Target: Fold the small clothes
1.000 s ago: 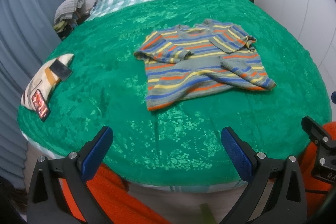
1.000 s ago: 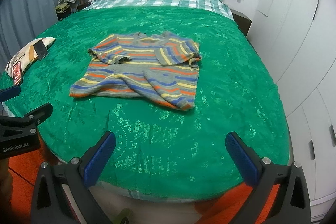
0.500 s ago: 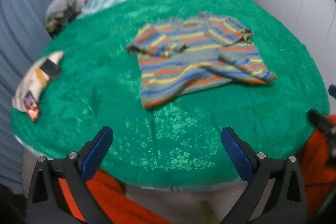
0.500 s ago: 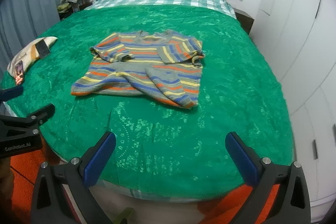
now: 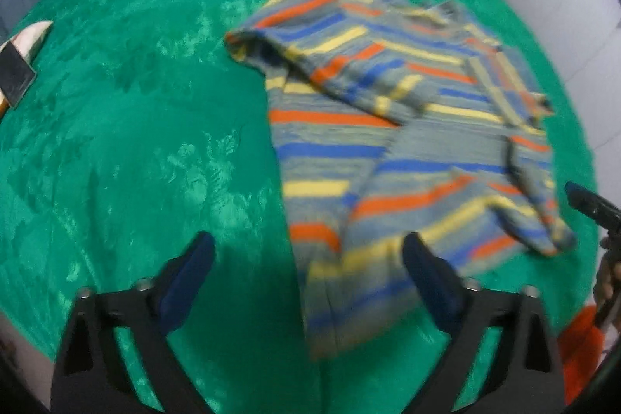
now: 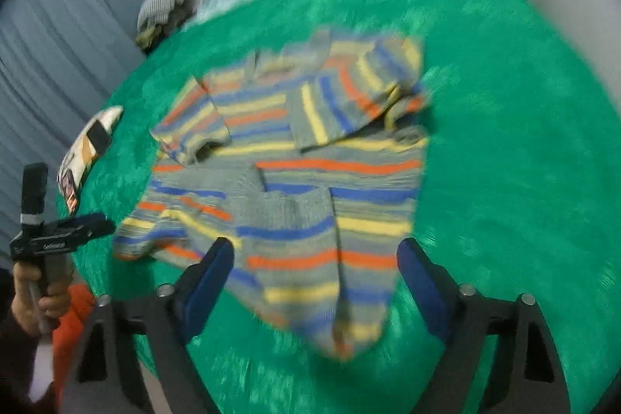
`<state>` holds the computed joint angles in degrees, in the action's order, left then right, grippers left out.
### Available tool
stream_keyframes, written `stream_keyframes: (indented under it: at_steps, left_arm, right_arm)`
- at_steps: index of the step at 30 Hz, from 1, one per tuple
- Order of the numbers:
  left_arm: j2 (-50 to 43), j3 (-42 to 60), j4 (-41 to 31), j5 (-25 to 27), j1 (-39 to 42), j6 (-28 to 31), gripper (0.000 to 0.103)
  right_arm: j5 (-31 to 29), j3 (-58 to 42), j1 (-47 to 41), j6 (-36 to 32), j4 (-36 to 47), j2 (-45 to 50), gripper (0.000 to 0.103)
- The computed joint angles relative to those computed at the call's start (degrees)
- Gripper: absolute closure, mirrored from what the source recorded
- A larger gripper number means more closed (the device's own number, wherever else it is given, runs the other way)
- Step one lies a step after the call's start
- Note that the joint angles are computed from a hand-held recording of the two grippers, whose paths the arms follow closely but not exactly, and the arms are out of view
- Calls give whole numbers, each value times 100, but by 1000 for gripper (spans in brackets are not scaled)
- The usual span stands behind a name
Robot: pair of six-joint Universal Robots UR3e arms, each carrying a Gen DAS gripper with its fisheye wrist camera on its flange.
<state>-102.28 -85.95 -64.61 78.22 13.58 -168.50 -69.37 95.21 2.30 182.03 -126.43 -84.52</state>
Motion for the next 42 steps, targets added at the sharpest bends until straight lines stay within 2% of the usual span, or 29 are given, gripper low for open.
stream_keyframes:
  at_steps: [1, 2, 4, 5, 6, 8, 11, 13, 14, 15, 16, 17, 18, 19, 21, 24, 26, 27, 28, 29, 31, 34, 35, 36, 38, 39, 40, 41, 42]
  left_arm:
    - [-119, 143, -161, -41, -52, 7, 41]
    - [-178, 224, -315, -170, -96, 97, 50]
    - [-144, 134, -191, -169, -314, 274, 60]
    - [-79, -9, 67, 38, -488, 327, 82]
    - [41, -236, 386, 224, -641, 461, 96]
    - [375, -614, 677, 81, -565, 704, 97]
    - [1846, -1558, 452, -1072, 277, 1689, 98]
    - [3046, -1815, -912, -1970, 1236, 3251, 101]
    - [3646, -1719, -2072, -2155, 1733, 4420, 100]
    - [4126, -1800, -2752, -2390, 2164, 5182, 98]
    - [4663, -1804, -3601, -2233, 2547, 6263, 93]
    - [5066, -1929, -3970, -2024, 2792, 6938, 85]
    - [5590, -2295, -3955, -1454, 2968, 7468, 74]
    - [5874, -2659, -3630, -1158, 3039, 7517, 53]
    - [5881, -2928, -3305, -766, 3255, 7376, 50]
    - [5029, -2330, -3810, -1040, 3698, 6282, 48]
    - [4579, -2068, -4164, -1385, 3886, 5435, 27]
    - [4447, -2178, -4105, -1533, 3783, 4818, 24]
    - [4381, -2321, -3935, -1572, 3604, 4430, 24]
    - [4392, -2528, -3630, -1555, 3313, 3971, 25]
    - [4422, -2955, -2354, -1486, 2624, 2671, 30]
    - [4250, -3061, -862, -1682, 1852, 1754, 21]
    - [4003, -3003, -422, -1592, 1485, 1632, 12]
    - [3540, -2849, -42, -1450, 955, 1726, 10]
    - [2971, -2693, 131, -1246, 440, 1968, 13]
    - [2681, -2525, -261, -1299, 255, 2338, 18]
    - [2534, -2312, -930, -1457, 242, 2807, 31]
    - [2443, -1995, -2077, -1591, 294, 3608, 40]
    - [2592, -1911, -2829, -1564, 394, 4333, 40]
  right_arm:
    - [70, -290, 52, 22, 118, 420, 26]
    - [171, -459, 85, -40, 241, 658, 31]
    - [274, -692, 210, -201, 433, 988, 63]
    - [198, -715, 277, -239, 401, 1003, 74]
    - [233, -664, 289, -329, 370, 925, 97]
    - [575, -387, 156, -604, 347, 511, 99]
    - [1255, 117, -206, -1569, 1013, -734, 99]
    - [1619, 286, -563, -2519, 2109, -1718, 99]
    - [1738, 304, -779, -3175, 2953, -2294, 99]
    - [1723, 307, -973, -3787, 3767, -2832, 99]
    - [1590, 256, -1213, -4367, 4552, -3268, 99]
    - [1352, 273, -1304, -4673, 4980, -3565, 99]
    - [1035, 344, -1415, -4904, 5274, -3828, 98]
    - [483, 647, -1287, -4832, 5152, -4123, 97]
    - [-120, 992, -1231, -4706, 5040, -4313, 97]
    - [-432, 1396, -1706, -4452, 5058, -4571, 95]
    - [-157, 1503, -2543, -4485, 5366, -4911, 74]
    - [43, 1515, -2978, -4562, 5596, -5048, 49]
    - [342, 1519, -3578, -4670, 6013, -5269, 31]
    - [608, 1514, -4127, -4834, 6500, -5439, 30]
    - [819, 1617, -4560, -4762, 7029, -5516, 30]
    - [868, 1915, -4621, -4512, 7166, -5733, 30]
    - [902, 2001, -4588, -4426, 7177, -5778, 30]
    - [923, 2114, -4617, -4394, 7228, -5873, 30]
    - [932, 2320, -4424, -4071, 6921, -5884, 30]
    - [987, 2492, -4195, -3781, 6533, -5818, 30]
    - [973, 2473, -4206, -3734, 6547, -5834, 30]
    - [960, 2407, -4398, -3929, 6779, -5916, 30]
    - [1001, 2472, -4349, -3875, 6695, -5971, 30]
